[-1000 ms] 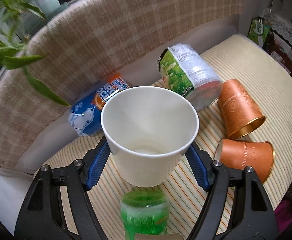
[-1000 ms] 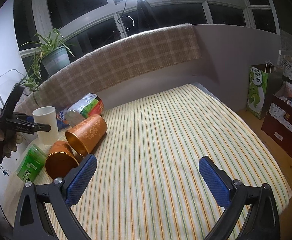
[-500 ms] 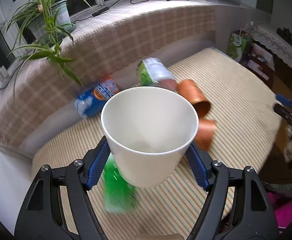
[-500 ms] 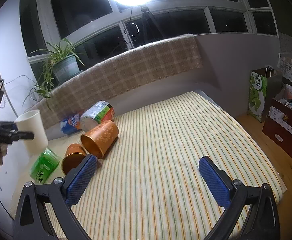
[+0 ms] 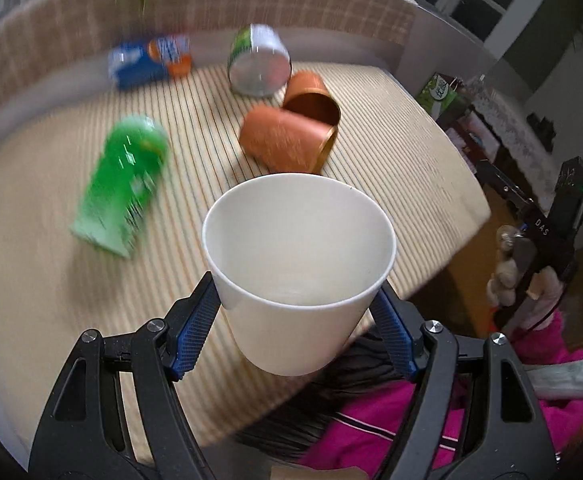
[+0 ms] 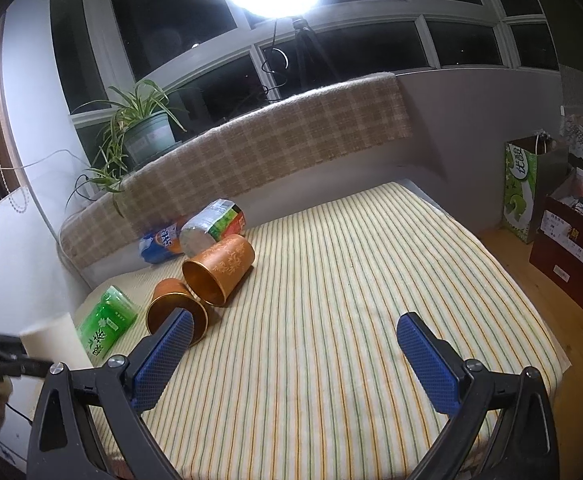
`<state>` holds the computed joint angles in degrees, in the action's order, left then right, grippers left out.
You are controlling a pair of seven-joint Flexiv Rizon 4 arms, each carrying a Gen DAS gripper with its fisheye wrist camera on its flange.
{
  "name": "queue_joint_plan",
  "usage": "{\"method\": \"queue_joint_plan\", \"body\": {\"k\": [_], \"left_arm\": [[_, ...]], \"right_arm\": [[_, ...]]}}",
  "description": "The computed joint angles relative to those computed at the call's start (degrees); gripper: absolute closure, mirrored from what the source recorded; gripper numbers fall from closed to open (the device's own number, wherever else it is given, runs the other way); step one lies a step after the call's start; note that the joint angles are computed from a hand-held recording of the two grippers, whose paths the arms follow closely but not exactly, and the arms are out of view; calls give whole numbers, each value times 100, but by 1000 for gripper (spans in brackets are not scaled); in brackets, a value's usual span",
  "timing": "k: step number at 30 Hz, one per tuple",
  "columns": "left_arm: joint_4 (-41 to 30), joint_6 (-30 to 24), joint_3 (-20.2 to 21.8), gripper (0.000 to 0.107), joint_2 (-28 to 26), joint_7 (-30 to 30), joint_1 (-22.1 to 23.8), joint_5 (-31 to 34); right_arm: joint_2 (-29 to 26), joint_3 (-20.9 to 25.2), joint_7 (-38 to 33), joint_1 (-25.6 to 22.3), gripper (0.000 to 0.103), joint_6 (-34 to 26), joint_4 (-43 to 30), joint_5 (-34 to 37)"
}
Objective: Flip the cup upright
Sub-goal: 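Lift the white cup with the left gripper and rotate it upright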
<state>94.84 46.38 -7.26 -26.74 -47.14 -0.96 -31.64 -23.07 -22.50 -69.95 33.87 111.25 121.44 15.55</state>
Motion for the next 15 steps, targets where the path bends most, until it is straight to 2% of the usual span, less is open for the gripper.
{"method": "queue_joint_plan", "body": {"k": [7, 15], "left_arm": [[-303, -480, -29, 30, -402, -498, 94, -194], [-604, -311, -81, 30, -721, -698, 129, -172]], "right_arm": [[40, -68, 15, 81, 0, -14, 42, 33], [43, -231, 47, 208, 0, -80, 54, 29]]}}
